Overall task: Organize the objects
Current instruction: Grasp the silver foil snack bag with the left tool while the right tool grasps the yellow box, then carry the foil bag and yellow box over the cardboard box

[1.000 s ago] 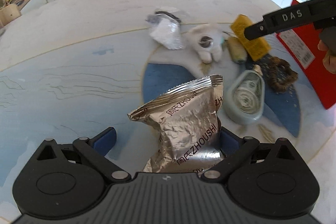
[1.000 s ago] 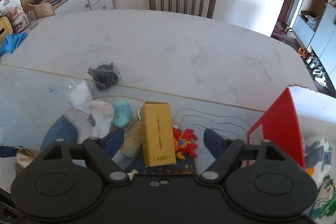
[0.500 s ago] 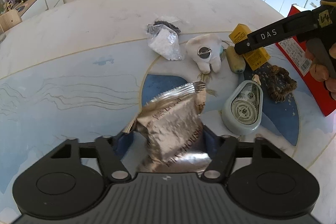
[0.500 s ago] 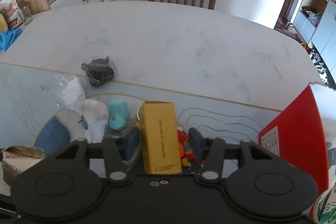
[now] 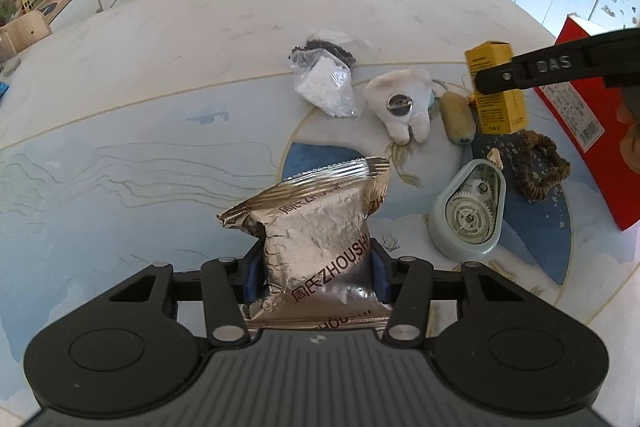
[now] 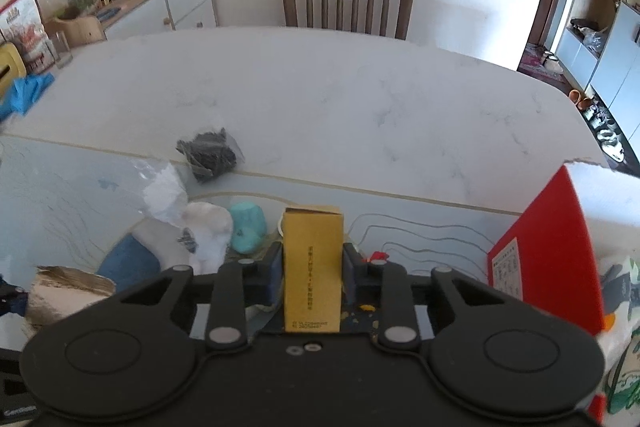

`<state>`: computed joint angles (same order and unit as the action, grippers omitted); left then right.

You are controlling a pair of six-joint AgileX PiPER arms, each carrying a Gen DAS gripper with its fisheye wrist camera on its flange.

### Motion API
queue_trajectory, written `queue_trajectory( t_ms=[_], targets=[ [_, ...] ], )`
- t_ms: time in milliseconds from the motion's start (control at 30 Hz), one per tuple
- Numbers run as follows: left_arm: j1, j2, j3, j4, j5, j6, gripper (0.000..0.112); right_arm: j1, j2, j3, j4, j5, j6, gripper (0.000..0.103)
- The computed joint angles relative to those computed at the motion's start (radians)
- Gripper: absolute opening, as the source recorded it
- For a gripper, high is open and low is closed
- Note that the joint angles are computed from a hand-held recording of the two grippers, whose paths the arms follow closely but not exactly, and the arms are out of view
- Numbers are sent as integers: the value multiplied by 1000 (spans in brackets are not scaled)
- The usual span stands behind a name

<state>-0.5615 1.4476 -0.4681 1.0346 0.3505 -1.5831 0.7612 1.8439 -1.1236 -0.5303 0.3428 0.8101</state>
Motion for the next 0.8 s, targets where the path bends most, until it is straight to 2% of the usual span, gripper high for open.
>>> queue_trajectory(
  t_ms=[33, 200, 400, 633, 800],
  targets=[
    [0, -9, -2, -19, 5, 17, 50, 5, -21, 18, -32, -8, 40, 28],
    [-13, -70, -31, -127, 52, 121, 50, 6, -123, 82, -6, -29, 39, 28],
    [-64, -125, -99, -202, 139, 194, 50, -10, -276, 155, 135, -21, -106, 28],
    [-130, -111, -232, -302, 201, 309, 50, -74, -443, 208, 328, 58, -306, 28],
    [-197, -55, -352, -336, 250, 331, 50, -171, -538, 228, 524, 147, -536, 28]
  ],
)
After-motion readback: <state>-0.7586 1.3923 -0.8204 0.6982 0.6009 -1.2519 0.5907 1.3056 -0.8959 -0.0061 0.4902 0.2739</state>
